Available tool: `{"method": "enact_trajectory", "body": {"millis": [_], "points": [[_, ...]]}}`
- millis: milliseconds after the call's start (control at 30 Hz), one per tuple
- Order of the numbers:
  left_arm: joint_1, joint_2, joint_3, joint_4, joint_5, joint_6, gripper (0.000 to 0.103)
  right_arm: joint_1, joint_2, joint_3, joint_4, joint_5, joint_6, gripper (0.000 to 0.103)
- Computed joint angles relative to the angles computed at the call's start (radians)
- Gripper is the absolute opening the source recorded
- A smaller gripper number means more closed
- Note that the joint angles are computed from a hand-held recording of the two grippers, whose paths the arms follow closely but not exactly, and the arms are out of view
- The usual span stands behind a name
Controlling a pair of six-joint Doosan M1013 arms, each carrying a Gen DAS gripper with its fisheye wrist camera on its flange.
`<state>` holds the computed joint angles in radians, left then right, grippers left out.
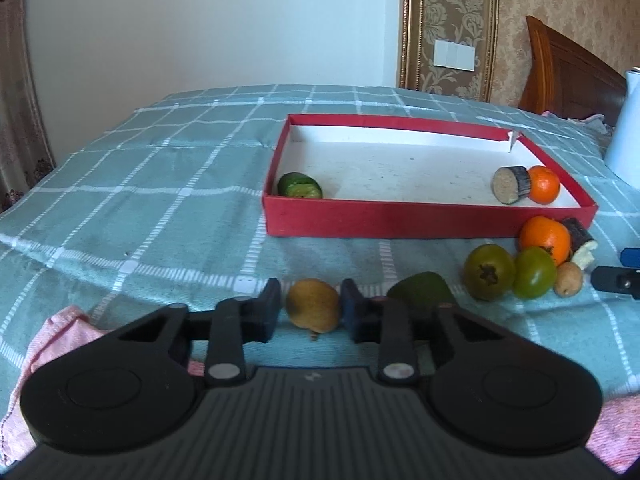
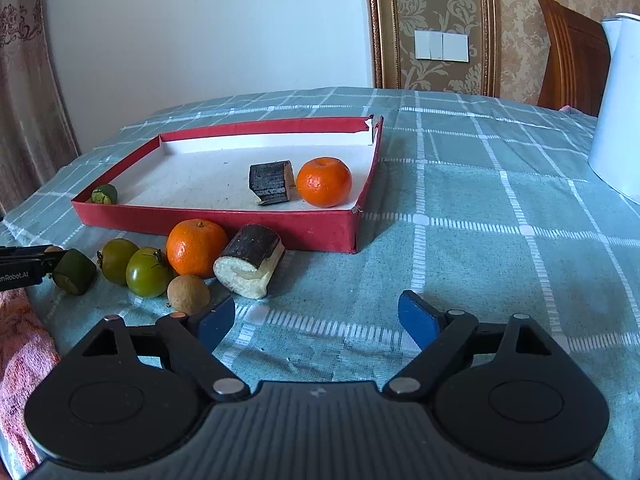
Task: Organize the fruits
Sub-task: 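Lower the left gripper onto the brown longan and close, then carry the longan over the red box and open the left gripper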
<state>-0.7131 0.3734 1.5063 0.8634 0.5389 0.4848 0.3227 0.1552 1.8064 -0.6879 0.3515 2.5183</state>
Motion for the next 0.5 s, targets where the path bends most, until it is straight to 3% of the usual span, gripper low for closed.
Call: {"method": "enact_trajectory", "body": {"millis": [500], "points": [[-0.001,-0.001,-0.016,-0.005,0.000,0.008,0.026,0.010,0.007,-0.011,-0.009,0.029,-0.016,0.093]]}}
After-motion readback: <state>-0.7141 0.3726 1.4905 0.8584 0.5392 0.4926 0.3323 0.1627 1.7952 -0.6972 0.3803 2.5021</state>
